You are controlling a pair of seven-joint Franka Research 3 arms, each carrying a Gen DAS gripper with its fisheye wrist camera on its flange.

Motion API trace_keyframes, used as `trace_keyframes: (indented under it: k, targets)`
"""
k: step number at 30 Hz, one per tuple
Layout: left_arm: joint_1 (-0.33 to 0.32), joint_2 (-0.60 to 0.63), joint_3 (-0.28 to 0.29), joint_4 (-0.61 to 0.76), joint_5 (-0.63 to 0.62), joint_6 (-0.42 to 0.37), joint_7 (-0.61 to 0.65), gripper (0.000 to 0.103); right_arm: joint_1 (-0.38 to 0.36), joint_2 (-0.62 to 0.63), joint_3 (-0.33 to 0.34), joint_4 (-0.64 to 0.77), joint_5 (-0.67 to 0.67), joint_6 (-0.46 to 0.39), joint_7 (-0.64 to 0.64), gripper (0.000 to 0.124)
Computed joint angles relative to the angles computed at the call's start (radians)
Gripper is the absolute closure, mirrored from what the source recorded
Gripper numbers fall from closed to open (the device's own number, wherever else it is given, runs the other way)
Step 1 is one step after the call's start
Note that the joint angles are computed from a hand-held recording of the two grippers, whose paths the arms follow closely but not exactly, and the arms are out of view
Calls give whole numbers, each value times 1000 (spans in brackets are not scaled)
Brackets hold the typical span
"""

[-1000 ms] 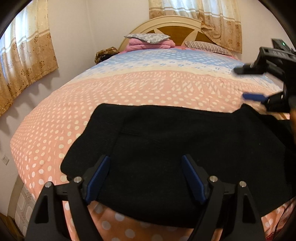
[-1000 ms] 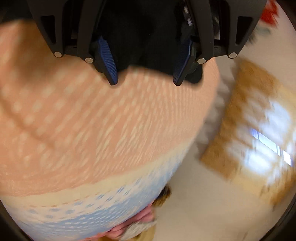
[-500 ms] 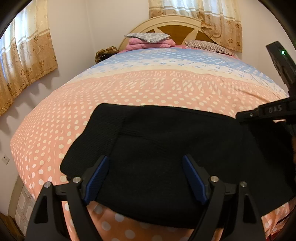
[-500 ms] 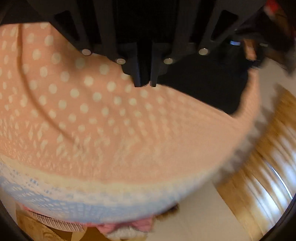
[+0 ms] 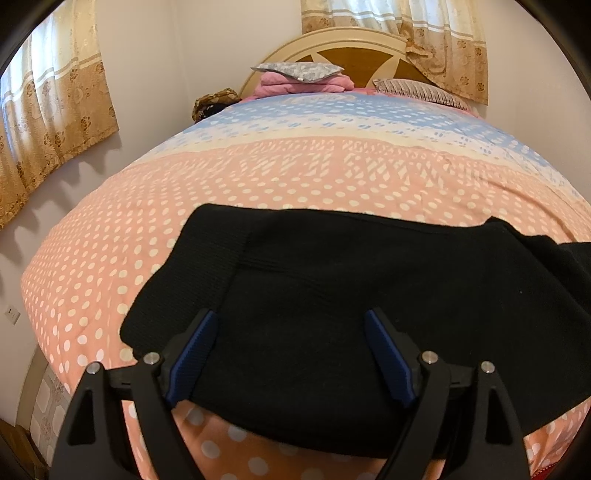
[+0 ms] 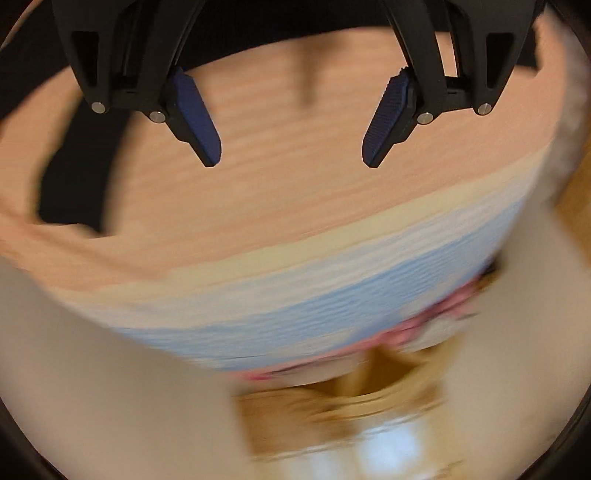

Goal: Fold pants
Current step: 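Lower the folded pants onto the bed and open both grippers, then grasp the edge of the folded pants with the right gripper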

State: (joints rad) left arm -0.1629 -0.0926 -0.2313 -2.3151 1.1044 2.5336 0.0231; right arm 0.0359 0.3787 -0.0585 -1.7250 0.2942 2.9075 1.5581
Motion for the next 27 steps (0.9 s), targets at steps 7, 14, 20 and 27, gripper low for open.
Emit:
trace_keyframes:
  k: [7,14,20,27]
  targets:
    - [-2,9,1,12,-25,-10,17,16,-17,237,-163,360,-219,-323,186,44]
    - [-4,16,4,21,-38,-18,27,15,-65,332,-152,474,-287,-440,189,91]
    - [-6,20,5,27,-45,-21,32,14,-266,101,78,175,66,-228,-69,118]
    - [-7,20,7,28,-55,-22,40,14,-562,-210,296,-176,966,-165,-687,118]
